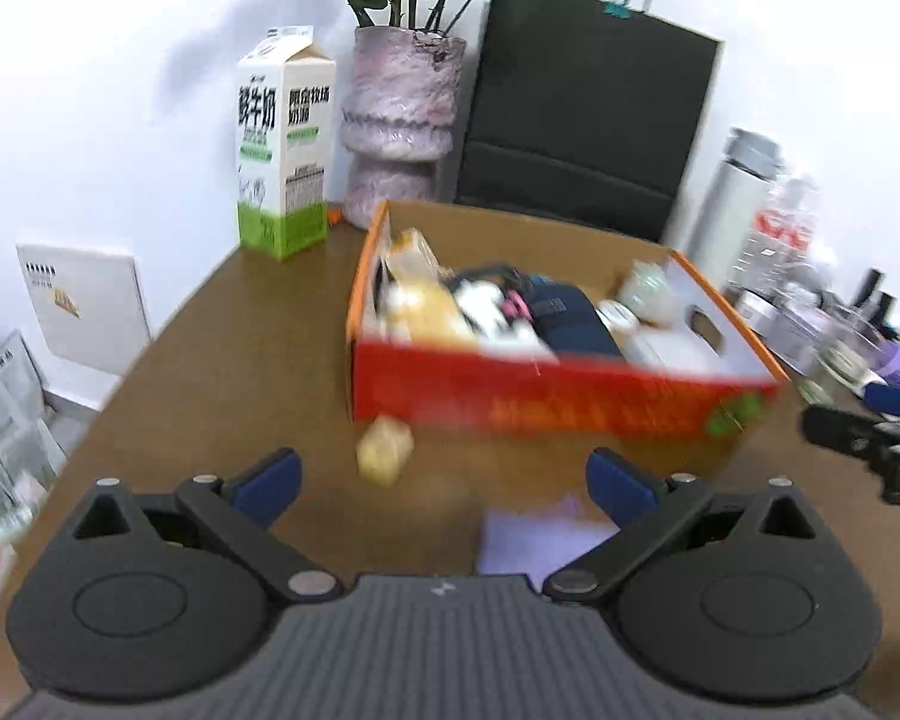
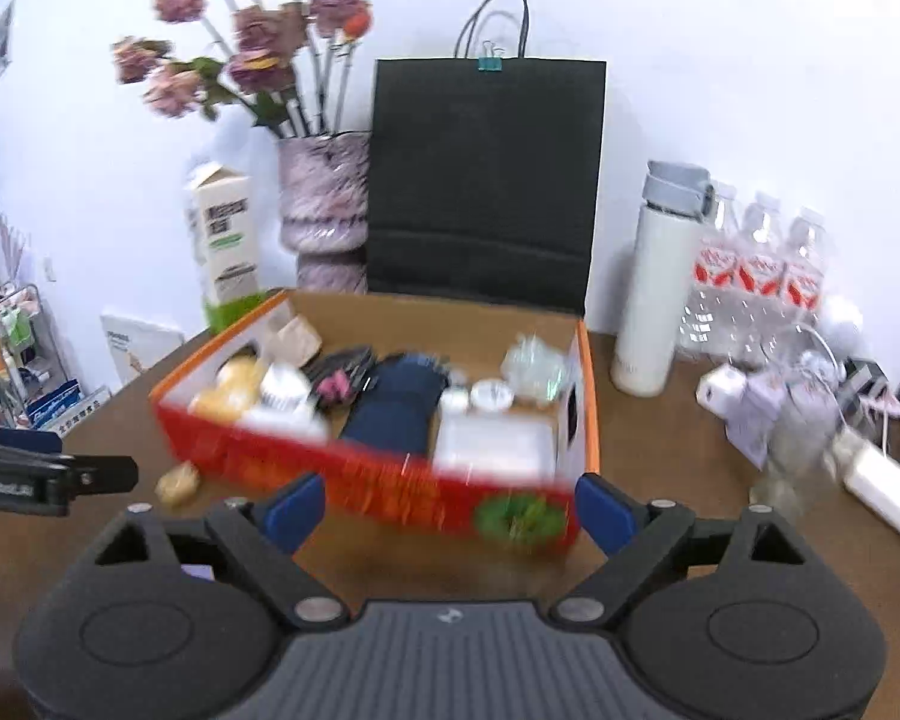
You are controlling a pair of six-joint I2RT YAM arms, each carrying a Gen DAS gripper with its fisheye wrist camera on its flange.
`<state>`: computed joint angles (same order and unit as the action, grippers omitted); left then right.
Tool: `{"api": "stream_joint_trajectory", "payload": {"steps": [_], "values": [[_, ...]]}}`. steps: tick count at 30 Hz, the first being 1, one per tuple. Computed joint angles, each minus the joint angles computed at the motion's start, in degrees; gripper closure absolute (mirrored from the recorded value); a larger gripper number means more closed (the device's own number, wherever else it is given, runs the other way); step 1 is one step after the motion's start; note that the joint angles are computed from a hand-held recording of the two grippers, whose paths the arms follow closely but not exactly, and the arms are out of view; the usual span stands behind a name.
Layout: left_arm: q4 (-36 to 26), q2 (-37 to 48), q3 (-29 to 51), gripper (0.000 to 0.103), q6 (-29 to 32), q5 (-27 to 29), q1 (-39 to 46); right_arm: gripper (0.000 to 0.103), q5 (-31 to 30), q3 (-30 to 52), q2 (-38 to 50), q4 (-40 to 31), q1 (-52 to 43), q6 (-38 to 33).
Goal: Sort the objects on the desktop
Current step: 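Release both caps in the box and withdraw both tools over the table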
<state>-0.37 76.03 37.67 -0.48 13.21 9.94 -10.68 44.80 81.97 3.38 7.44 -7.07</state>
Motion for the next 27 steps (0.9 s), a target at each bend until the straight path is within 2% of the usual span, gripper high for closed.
{"api": "stream_joint_trajectory", "payload": {"steps": [3, 7, 10, 13, 15, 19, 23, 27], "values": [[1.5, -11.6, -11.9, 0.000, 1.9, -1.3, -0.7, 0.013, -1.0, -12.3, -8.0, 4.2, 0.2, -0.2], [-0.5, -25.6, -22.8, 0.000, 3.4, -0.2, 0.0, 0.013, 0.3, -24.7, -17.3, 7.1, 1.4, 2.1], [-5.7, -33.0, -26.7, 0.000, 2.5, -0.1, 1.1, 0.013, -1.5, -31.4, -24.2, 5.7, 0.0, 2.9], [-10.5, -41.1, -30.0, 0.000, 5.4, 3.5, 4.8, 0.013, -1.2, -36.0, -31.9, 1.9, -1.0, 2.9], [-12.5, -46.6, -32.3, 0.000, 6.4, 3.0, 5.6, 0.013, -2.0, -38.3, -37.8, -1.9, -2.2, 1.7], [-14.6, -49.3, -33.9, 0.000, 7.0, 2.2, 5.3, 0.013, -4.9, -41.2, -44.1, -5.8, -5.2, 1.5], [-14.4, -50.0, -34.5, 0.000, 5.8, -1.4, 1.7, 0.013, -2.5, -41.6, -43.7, -4.8, -4.0, 3.1], [-14.2, -48.8, -34.4, 0.000, 6.1, -2.0, 1.2, 0.013, -2.0, -41.6, -42.2, -3.7, -3.8, 3.8]]}}
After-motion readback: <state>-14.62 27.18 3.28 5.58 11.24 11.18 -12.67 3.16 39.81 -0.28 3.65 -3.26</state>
